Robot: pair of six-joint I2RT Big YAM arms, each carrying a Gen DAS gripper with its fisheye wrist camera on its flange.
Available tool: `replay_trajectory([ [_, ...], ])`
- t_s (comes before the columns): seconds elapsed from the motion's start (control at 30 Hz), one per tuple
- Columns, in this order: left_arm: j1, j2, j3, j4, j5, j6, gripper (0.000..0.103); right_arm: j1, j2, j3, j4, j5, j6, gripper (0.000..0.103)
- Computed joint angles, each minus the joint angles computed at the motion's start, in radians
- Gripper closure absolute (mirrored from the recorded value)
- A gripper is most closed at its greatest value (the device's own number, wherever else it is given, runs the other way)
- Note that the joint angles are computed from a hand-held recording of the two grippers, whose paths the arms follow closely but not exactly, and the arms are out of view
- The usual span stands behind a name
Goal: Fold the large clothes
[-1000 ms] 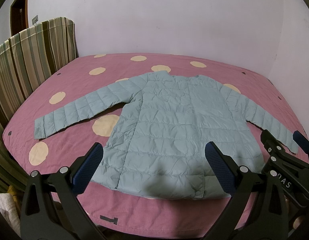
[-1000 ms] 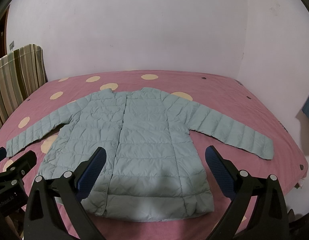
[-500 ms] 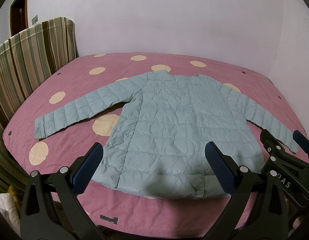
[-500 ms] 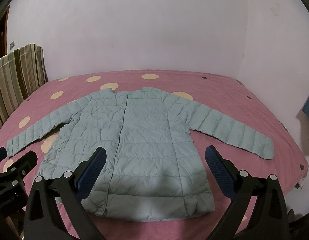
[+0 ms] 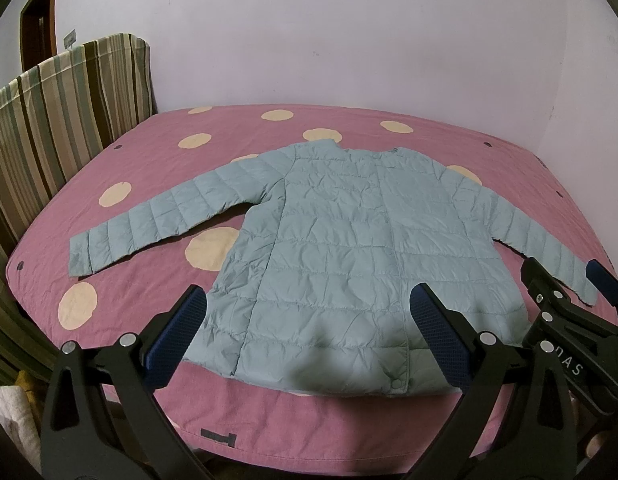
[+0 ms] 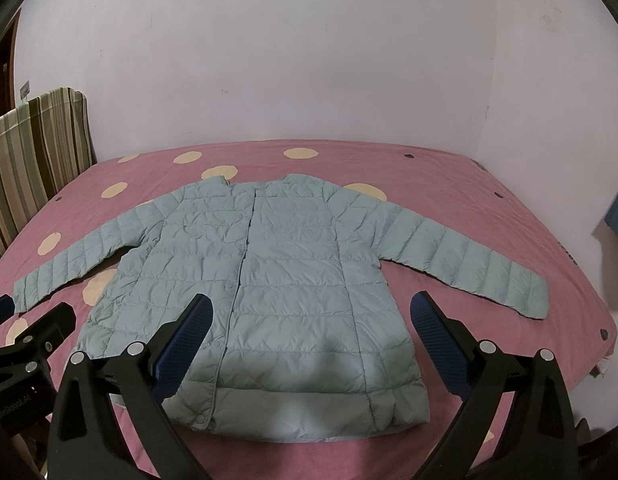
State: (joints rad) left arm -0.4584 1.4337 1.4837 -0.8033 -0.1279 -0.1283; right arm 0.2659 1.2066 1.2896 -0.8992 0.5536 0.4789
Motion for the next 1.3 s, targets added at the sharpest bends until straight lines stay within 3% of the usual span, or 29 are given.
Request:
replay_trajectory([
  [0.77,0.009,0.0,-0.01,-0.001,0.006,0.002,0.002,-0.013,-0.006,-0.025,0.023,-0.018,-0.008,0.005],
  [0.93,0.035,0.033,-0.017,0.035,-0.01,-0.001,0.002,-0.043,-0.017,-0.062,0.056,-0.042,-0.004,0.005],
  [1.07,0.072,0.078,0.008,0.053,-0.078,-0.014,0.002,-0.086,-0.011,-0.09,0.097,-0.052,0.016,0.005],
  [1.3,0.184,0.221,0.069,0.077,-0.302,-0.049,0.002,-0.233,0.02,-0.114,0.104,-0.131,0.034,0.005],
])
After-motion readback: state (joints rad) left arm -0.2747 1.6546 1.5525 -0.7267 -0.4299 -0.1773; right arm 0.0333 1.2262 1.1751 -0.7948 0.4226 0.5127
